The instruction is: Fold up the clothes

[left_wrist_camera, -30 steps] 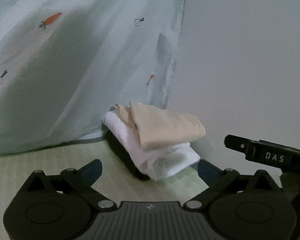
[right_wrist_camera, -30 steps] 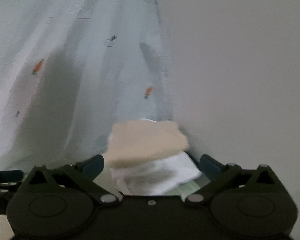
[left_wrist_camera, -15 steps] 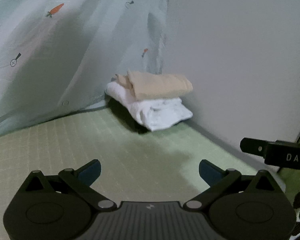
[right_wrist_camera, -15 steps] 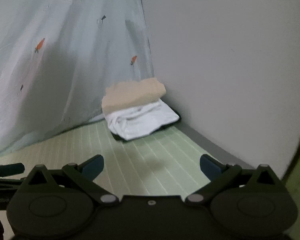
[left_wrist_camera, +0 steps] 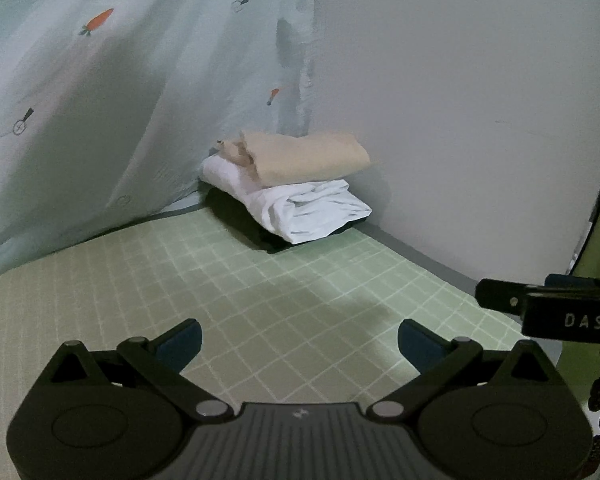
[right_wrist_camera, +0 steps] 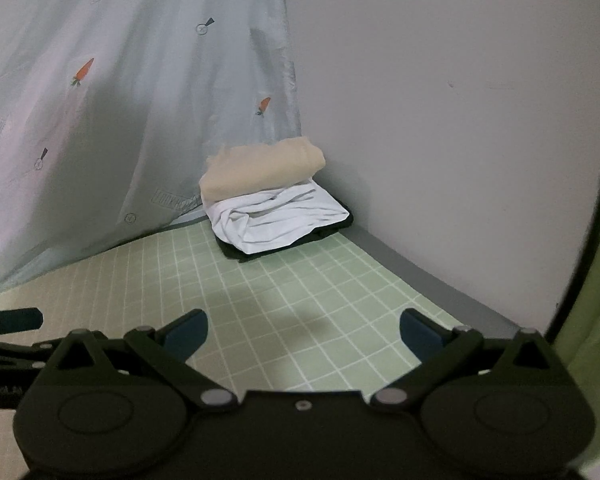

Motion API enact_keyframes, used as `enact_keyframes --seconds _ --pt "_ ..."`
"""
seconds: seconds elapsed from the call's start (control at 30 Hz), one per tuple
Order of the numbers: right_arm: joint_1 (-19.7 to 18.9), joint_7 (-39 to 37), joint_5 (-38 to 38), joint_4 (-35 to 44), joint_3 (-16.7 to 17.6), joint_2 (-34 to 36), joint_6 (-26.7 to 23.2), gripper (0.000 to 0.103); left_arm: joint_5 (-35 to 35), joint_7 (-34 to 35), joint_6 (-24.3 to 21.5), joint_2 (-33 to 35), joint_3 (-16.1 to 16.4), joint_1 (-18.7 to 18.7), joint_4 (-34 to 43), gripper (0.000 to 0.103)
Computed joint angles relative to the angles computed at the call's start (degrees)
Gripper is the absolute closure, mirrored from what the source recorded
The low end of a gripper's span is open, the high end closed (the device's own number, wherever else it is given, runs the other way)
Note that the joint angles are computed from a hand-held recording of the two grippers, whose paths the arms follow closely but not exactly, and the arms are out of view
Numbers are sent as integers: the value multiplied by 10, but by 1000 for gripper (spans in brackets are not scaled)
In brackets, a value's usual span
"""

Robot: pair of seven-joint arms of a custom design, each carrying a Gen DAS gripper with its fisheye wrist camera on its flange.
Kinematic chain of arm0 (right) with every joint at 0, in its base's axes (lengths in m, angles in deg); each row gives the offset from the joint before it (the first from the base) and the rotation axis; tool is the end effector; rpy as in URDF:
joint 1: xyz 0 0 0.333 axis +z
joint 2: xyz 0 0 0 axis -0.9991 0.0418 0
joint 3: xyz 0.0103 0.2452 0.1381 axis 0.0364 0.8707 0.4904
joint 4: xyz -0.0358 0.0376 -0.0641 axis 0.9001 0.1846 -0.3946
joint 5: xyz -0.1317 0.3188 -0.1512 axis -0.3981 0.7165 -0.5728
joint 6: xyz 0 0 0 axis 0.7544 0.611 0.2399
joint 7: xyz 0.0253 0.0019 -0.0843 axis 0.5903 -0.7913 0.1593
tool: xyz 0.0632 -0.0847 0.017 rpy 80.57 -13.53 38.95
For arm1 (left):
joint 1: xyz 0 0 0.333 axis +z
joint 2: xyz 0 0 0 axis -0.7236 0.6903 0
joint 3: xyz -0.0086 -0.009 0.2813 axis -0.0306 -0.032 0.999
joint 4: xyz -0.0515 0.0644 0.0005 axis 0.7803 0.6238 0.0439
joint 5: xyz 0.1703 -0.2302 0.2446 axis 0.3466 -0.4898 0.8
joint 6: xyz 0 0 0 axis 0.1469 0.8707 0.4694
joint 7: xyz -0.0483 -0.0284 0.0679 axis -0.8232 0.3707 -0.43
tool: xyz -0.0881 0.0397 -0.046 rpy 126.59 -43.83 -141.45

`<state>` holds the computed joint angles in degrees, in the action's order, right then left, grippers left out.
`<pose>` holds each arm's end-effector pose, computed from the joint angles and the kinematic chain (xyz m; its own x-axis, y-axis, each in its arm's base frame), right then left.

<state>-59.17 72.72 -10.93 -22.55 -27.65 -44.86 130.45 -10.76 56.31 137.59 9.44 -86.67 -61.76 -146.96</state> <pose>0.5709 0.3383 0.5159 0.0437 -0.9948 -0.0915 -0.5073 0.0568 -0.8599 0.5605 -0.2471 0.5073 -0.2288 -0.9716 0.0595 -0.5374 0.0752 -0.8399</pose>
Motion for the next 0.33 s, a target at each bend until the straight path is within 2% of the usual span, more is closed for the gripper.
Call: enact_keyframes --seconds 0.33 --pt "3 -3 0 10 -1 7 1 0 13 -13 10 1 7 -2 0 0"
